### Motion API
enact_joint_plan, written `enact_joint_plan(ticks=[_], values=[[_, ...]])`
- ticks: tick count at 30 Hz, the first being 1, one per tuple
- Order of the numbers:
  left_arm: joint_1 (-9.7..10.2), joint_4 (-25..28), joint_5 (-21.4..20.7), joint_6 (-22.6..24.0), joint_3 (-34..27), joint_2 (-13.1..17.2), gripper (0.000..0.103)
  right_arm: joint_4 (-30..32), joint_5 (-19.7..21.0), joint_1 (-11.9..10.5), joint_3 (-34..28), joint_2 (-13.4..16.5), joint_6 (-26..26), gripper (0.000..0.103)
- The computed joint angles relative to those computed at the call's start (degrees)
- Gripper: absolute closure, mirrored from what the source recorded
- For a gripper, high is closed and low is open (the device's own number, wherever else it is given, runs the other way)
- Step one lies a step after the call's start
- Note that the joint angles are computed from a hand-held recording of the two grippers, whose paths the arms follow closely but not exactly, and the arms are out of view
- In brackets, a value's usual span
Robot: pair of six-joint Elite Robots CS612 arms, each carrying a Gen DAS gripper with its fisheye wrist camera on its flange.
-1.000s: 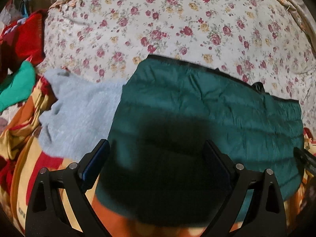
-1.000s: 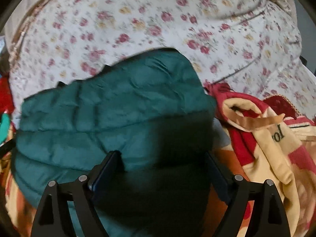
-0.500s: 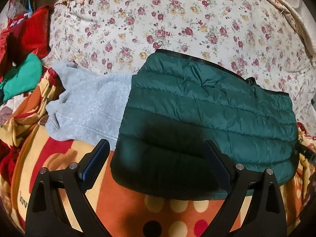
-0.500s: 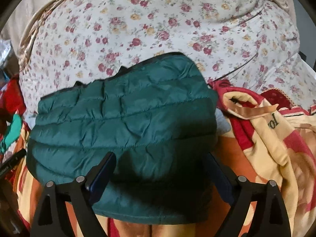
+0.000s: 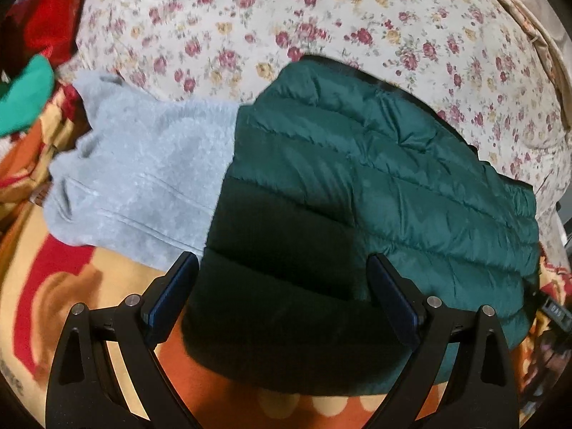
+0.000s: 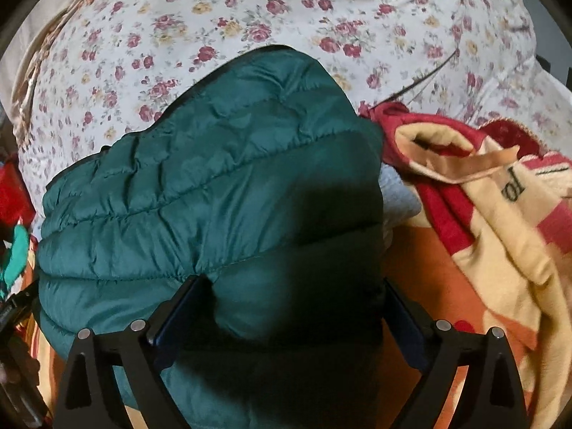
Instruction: Fold large clothes
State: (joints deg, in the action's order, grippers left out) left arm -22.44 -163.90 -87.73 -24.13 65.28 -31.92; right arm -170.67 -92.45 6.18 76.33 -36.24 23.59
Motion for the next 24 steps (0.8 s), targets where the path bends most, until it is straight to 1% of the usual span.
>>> enact_joint_plan(ticks=[2, 5, 7, 10, 12, 14, 18, 22, 24], values=[[0.3, 0.3, -1.4, -0.73, -0.94, 0.65, 0.004, -0.4, -0.51, 0.11, -0.08, 0.23, -0.25, 0.006], [0.85, 1.11, -3.84, -1.77, -2.04, 1.26, 0.003, -0.56, -0.38, 0.05, -0.23, 0.43, 0.02, 0.004], [1.01, 1.47, -4.62, -2.07, -2.43, 1.38, 0.002, -0.59, 0.15, -0.08, -0.12, 0.33, 0.53, 0.004], [1.0, 1.13, -4.62, -2.12, -2.35, 1.38, 0.002, -2.0, 0.19, -0.16, 0.42, -0.05, 1.11, 0.004], [0.97, 0.69, -4.51, -2.03, -2.18, 1.42, 0.002, -3.29, 1.25, -0.38, 0.99, -0.35, 1.39, 0.004], [1.01, 0.55, -4.7, -2.19, -2.18, 1.46, 0.002, -3.51, 4.6, -0.99, 1.35, -0.53, 2.51, 0.004], [1.04, 0.03, -4.96, -2.48, -1.98, 1.49, 0.002, -3.74, 6.88, -1.42, 1.44, -0.38, 4.34, 0.004], [1.17, 0.31, -5.69, -3.09, -2.28, 1.68, 0.001, -5.14, 6.55, -1.11, 1.43, -0.29, 2.14, 0.003], [1.2, 0.48, -6.0, -3.47, -2.49, 1.8, 0.001, -4.05, 6.35, -1.0, 0.76, -0.11, 0.61, 0.0]])
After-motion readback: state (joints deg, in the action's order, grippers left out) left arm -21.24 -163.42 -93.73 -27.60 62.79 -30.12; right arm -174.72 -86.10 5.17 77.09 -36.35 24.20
